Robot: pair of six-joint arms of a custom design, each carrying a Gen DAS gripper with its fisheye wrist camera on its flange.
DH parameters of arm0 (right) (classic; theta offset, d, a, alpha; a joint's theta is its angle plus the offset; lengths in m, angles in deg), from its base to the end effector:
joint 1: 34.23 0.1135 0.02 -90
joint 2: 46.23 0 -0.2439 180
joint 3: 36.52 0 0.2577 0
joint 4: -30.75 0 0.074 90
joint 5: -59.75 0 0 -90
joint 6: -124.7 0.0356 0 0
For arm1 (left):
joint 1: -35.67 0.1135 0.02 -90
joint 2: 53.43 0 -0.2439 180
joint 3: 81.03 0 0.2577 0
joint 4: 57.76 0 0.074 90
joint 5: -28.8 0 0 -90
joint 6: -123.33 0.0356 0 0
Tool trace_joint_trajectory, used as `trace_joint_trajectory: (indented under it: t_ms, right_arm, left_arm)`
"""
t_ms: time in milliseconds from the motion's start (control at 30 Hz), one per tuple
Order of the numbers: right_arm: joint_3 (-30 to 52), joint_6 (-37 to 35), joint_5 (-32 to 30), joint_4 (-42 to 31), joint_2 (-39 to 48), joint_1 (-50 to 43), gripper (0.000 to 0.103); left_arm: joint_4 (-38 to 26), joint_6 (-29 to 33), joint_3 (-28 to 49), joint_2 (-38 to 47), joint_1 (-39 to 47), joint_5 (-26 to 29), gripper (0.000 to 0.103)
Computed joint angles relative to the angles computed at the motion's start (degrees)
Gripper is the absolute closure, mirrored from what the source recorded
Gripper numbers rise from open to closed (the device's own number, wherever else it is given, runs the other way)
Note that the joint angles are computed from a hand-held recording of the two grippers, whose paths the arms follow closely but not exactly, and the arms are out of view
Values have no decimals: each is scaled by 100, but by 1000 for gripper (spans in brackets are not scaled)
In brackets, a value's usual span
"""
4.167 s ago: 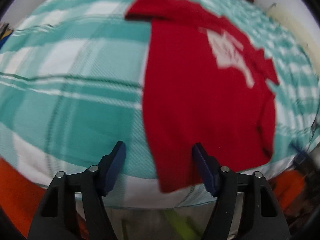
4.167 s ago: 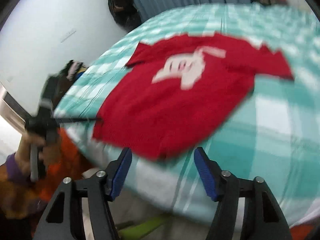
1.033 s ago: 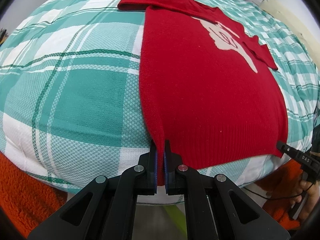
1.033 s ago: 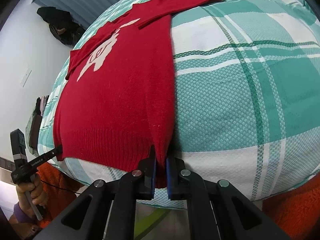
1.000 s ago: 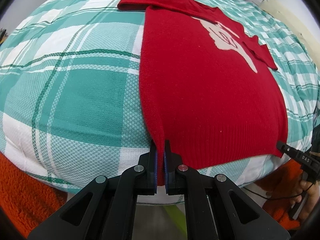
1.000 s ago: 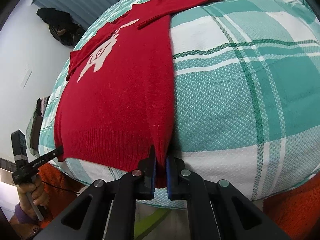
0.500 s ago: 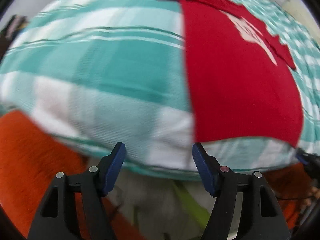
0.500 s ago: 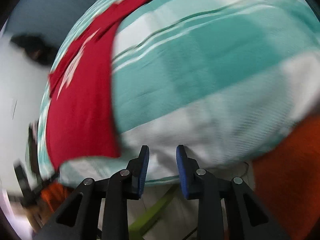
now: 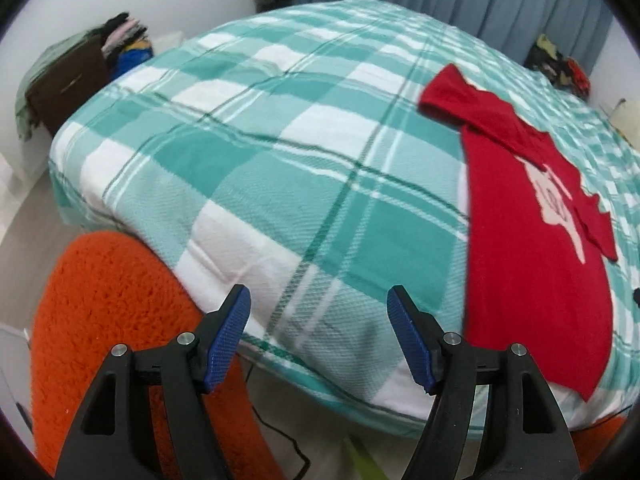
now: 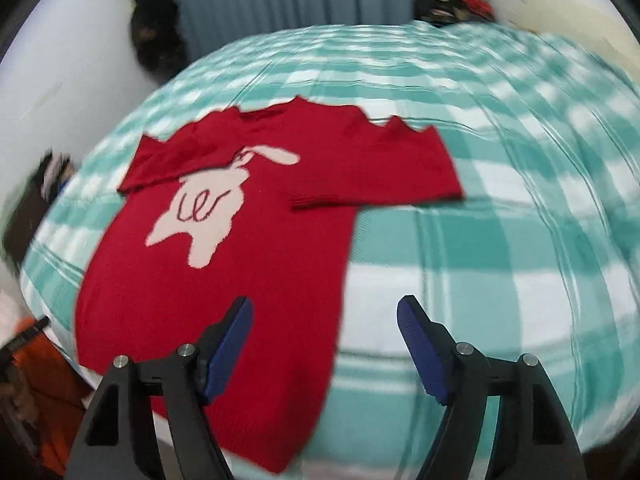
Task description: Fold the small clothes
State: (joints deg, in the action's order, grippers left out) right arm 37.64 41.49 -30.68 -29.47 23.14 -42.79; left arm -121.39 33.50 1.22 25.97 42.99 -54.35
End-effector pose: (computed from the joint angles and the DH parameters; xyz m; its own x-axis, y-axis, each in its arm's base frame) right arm 0.2503 -0.0374 0.2730 -0.7915 0.2387 -0.5627 0.2399 0.9680 0.0732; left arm 0.2841 0.0322 0.2706 -0.8658 -0.1083 -0.4885 -0.0662 0.9925 -0.1026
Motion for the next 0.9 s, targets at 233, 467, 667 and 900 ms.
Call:
trace_joint_trajectory:
  t_ms: [233, 467, 667, 900]
  right_arm:
    - [83, -1262, 325, 1150, 964, -277, 30]
    - [1095, -1456, -156, 1265, 2112, -730, 36]
    - [1889, -1982, 344, 1582, 3507, 295, 36]
    - [1833, -1087, 113, 1841, 3065, -629, 96]
  left_arm:
    - [-180, -254, 171, 259, 186, 3, 30]
    - [-145, -363, 217, 388, -33, -214, 30]
    - [-144, -313, 231, 463, -158, -436, 30]
    - [-155, -303, 241, 493, -182, -512, 29]
